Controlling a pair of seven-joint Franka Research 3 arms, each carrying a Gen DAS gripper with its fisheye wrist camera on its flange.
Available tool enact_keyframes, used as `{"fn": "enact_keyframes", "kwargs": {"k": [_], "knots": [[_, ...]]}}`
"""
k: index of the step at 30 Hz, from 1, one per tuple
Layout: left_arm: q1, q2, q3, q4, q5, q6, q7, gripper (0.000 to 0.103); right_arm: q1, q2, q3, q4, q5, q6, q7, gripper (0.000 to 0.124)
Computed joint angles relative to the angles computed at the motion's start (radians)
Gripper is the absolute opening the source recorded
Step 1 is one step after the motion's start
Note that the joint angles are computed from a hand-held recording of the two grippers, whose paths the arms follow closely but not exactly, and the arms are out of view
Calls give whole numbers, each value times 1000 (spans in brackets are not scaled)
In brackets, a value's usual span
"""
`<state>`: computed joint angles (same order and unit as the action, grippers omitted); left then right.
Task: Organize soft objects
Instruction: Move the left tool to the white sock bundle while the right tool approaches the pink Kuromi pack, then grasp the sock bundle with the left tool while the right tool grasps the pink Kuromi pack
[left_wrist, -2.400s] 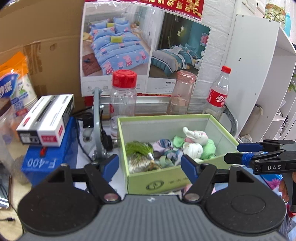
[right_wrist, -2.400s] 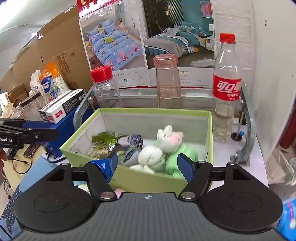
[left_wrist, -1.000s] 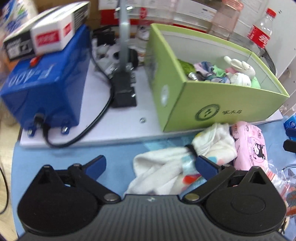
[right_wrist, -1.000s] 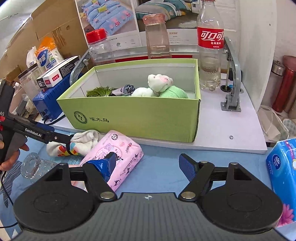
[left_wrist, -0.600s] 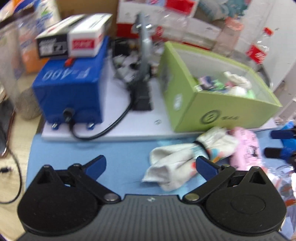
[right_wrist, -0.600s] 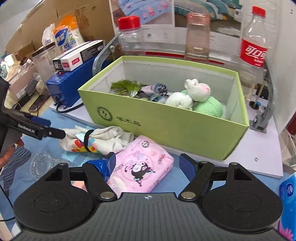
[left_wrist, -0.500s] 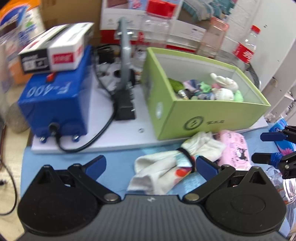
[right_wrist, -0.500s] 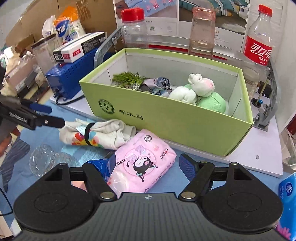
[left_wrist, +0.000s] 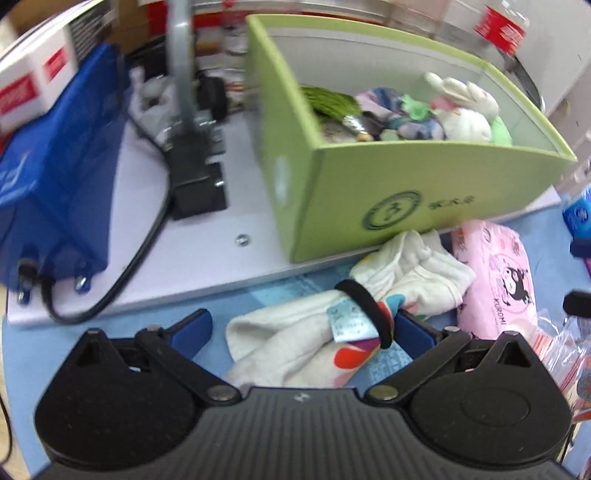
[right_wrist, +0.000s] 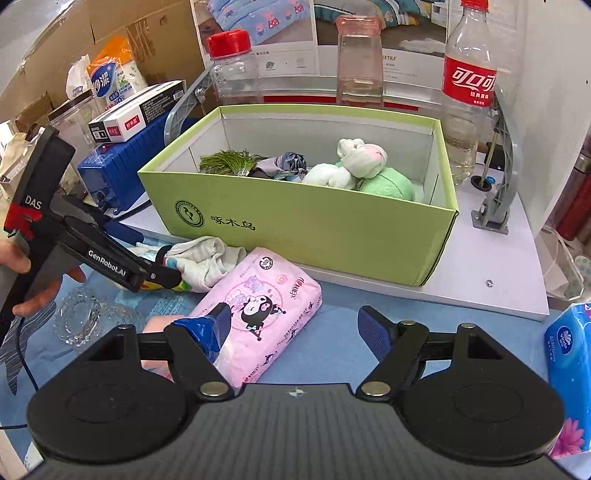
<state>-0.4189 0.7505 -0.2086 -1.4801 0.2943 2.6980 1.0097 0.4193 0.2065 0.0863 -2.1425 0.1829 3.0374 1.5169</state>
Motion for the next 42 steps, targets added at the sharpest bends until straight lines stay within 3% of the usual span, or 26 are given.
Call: {"fn": "enact_keyframes", "kwargs": {"k": [2, 4, 6, 9, 15, 25, 33, 35, 42], "knots": [[-19, -39, 46, -66, 24, 39, -73, 103, -2, 6, 8, 14, 0, -20, -19, 62], [-22, -72, 70, -124, 46, 74, -126, 103, 32, 24, -26, 44, -56, -43, 16, 62], [-16, -94, 76, -165, 64, 97, -160, 103, 68, 52, -62, 88, -119, -65, 66, 62], [-8, -108, 70, -191, 82, 113, -182, 103, 137, 114, -129, 194, -237, -166, 197, 62], [-30, -101, 88, -184, 147, 124, -207, 103, 148, 229, -123, 402, -298, -433, 372, 63], [-16, -108, 87, -220, 174, 201, -205, 103, 147, 322, -106, 573, -309, -624, 615, 66], [-15, -118, 90, -242, 173, 228, -198, 103, 158, 375, -105, 647, -374, -749, 611, 68], [-19, -119, 96, -243, 176, 230, -201, 103, 142, 372, -109, 658, -366, -796, 619, 68], [-29, -113, 103, -229, 186, 215, -203, 103, 39, 303, -102, 572, -294, -809, 599, 69]]}}
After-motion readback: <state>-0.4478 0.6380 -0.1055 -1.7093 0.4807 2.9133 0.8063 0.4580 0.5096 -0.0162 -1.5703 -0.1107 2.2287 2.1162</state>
